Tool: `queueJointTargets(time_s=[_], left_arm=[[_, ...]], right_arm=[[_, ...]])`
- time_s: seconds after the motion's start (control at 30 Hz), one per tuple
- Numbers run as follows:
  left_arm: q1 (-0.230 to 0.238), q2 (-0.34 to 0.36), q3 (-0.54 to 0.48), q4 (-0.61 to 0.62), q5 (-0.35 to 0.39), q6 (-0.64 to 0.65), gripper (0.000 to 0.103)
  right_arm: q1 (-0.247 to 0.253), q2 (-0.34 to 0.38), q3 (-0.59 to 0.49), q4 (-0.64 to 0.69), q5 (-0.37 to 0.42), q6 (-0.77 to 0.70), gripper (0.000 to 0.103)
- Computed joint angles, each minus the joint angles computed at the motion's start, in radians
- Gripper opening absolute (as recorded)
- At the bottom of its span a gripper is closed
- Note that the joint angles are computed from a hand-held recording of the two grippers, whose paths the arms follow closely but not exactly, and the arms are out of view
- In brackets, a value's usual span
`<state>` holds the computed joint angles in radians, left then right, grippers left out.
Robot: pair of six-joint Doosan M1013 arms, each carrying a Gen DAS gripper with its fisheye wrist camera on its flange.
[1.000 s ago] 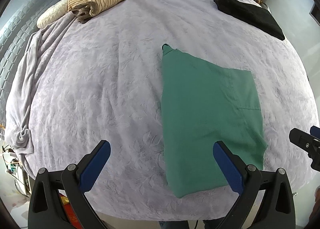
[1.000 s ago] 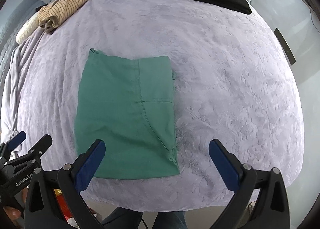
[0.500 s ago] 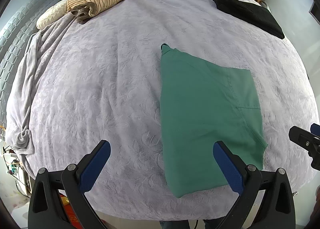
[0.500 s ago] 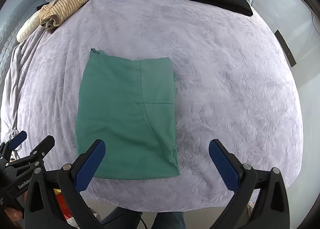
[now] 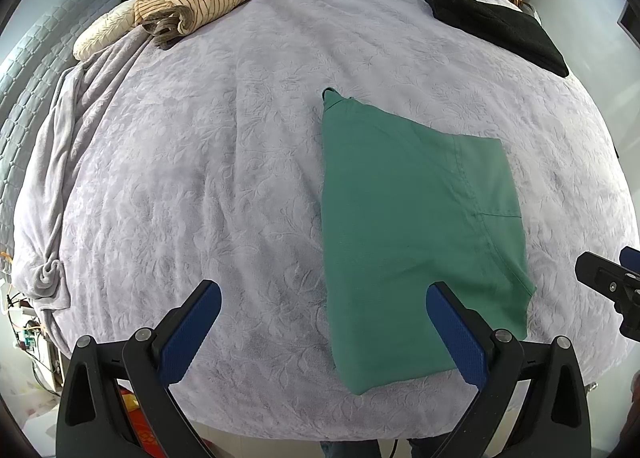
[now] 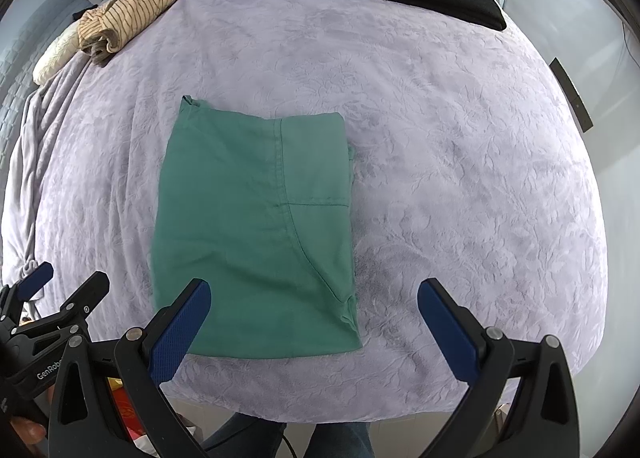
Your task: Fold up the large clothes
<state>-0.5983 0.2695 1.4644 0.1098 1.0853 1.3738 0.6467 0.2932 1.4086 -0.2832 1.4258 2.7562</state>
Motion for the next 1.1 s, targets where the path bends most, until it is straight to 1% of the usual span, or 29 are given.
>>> queueJointTargets(time_s=[1.1], left_arm=[[-0.004, -0.003, 0.002, 0.008, 0.001, -0.012, 0.103]], right_arm=[[-0.001, -0.005, 0.007, 0.006, 0.002, 0.007, 0.103]])
